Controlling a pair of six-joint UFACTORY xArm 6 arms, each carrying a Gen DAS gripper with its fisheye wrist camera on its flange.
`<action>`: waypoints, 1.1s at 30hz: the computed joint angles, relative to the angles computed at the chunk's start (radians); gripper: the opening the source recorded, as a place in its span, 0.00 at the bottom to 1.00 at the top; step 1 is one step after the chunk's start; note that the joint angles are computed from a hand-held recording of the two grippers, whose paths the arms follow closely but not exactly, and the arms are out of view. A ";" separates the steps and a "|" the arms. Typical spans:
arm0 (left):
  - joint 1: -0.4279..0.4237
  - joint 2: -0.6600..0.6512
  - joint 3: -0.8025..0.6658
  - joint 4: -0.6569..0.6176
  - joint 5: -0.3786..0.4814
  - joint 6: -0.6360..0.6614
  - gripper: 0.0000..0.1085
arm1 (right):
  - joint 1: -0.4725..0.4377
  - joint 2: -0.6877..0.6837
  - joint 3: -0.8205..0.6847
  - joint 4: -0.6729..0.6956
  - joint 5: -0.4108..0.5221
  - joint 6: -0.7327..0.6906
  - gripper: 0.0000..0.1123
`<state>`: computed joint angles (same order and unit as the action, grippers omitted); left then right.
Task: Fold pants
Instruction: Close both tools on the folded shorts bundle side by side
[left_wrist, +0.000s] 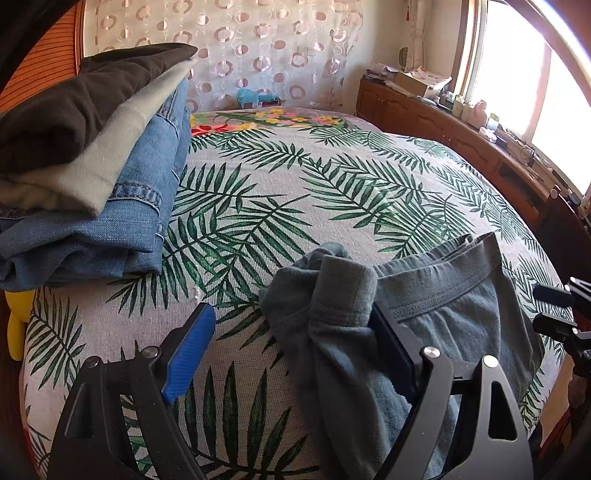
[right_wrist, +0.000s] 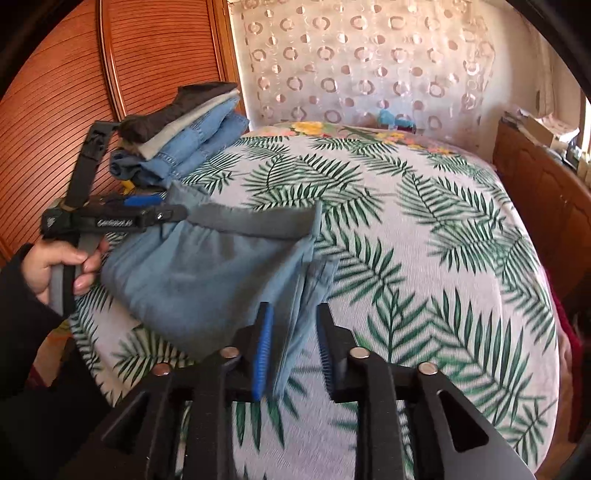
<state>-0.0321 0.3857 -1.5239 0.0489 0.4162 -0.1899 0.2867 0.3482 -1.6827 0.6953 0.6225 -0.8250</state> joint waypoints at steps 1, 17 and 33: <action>0.000 0.000 0.000 0.003 0.000 -0.001 0.78 | 0.006 0.015 -0.019 -0.018 -0.007 0.018 0.47; 0.000 0.002 -0.004 -0.006 0.005 0.008 0.78 | 0.052 0.326 -0.440 -0.260 0.089 0.313 0.55; -0.005 -0.054 0.048 -0.294 0.007 0.220 0.50 | 0.061 0.295 -0.369 -0.248 0.029 0.275 0.56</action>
<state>-0.0374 0.3318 -1.4758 -0.2449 0.4236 0.0303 0.3475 0.6431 -2.0519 0.4475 0.6513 -0.5503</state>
